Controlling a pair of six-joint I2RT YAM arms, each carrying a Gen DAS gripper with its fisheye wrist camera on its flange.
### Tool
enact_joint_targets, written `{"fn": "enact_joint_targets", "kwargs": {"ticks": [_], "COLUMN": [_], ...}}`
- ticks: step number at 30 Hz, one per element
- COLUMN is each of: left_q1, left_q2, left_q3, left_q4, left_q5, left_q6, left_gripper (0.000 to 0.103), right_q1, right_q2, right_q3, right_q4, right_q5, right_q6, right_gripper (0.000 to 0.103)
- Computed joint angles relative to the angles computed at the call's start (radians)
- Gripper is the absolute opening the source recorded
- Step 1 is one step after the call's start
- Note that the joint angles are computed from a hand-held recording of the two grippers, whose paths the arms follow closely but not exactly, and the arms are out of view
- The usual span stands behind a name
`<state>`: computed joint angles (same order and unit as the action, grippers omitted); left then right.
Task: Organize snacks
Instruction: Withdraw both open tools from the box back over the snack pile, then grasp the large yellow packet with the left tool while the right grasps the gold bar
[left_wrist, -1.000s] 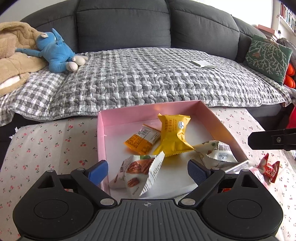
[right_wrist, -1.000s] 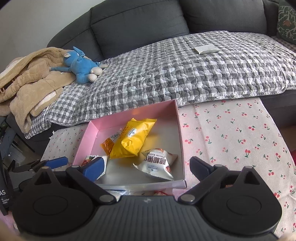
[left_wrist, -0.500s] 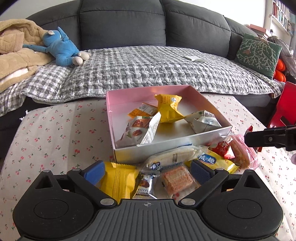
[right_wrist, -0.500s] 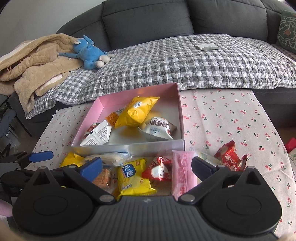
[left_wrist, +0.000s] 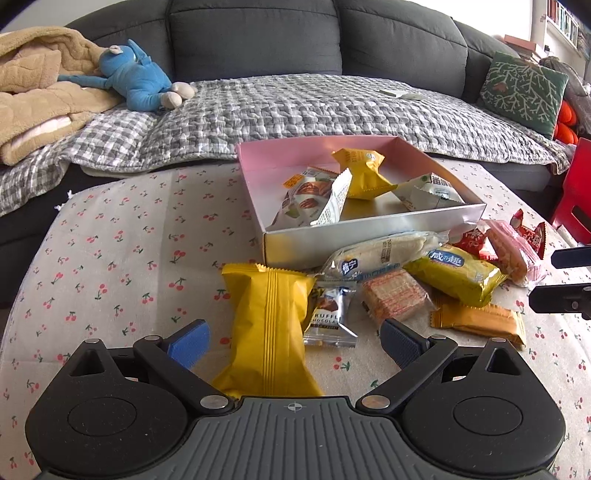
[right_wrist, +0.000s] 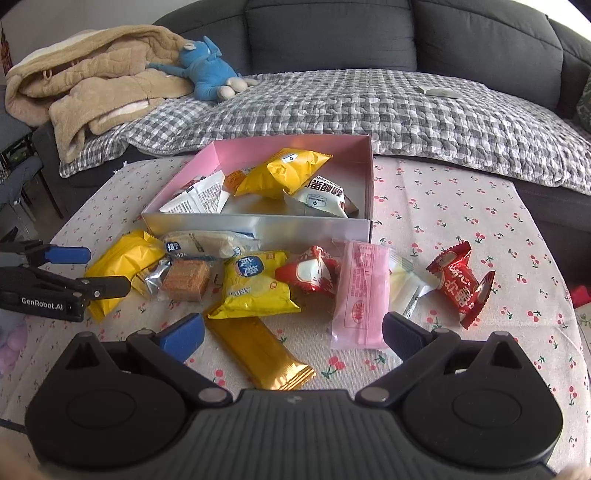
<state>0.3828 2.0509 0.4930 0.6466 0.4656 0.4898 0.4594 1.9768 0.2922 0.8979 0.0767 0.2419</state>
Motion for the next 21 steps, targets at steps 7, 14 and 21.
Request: {"fn": "enact_joint_targets", "kwargs": {"ticks": [7,14,21], "left_q1": [0.03,0.0,-0.005], "left_q2": [0.054,0.151,0.182], "left_q3": [0.032,0.085,0.099], "left_q4": [-0.029,0.015,0.041], "left_q5": [-0.009,-0.051,-0.016], "left_q6": [0.037,0.063,0.054], "left_gripper": [0.1,0.1,0.096], "right_q1": [0.012,0.088,0.089], "right_q2": [0.07,0.179,0.221], "right_q3": [-0.01,0.056,0.06], "right_q4": [0.055,0.043,0.101], "right_q5": [-0.03,-0.032,-0.027], "right_q6": [-0.037,-0.107,-0.15], "right_gripper": [0.103,0.102,0.102]}}
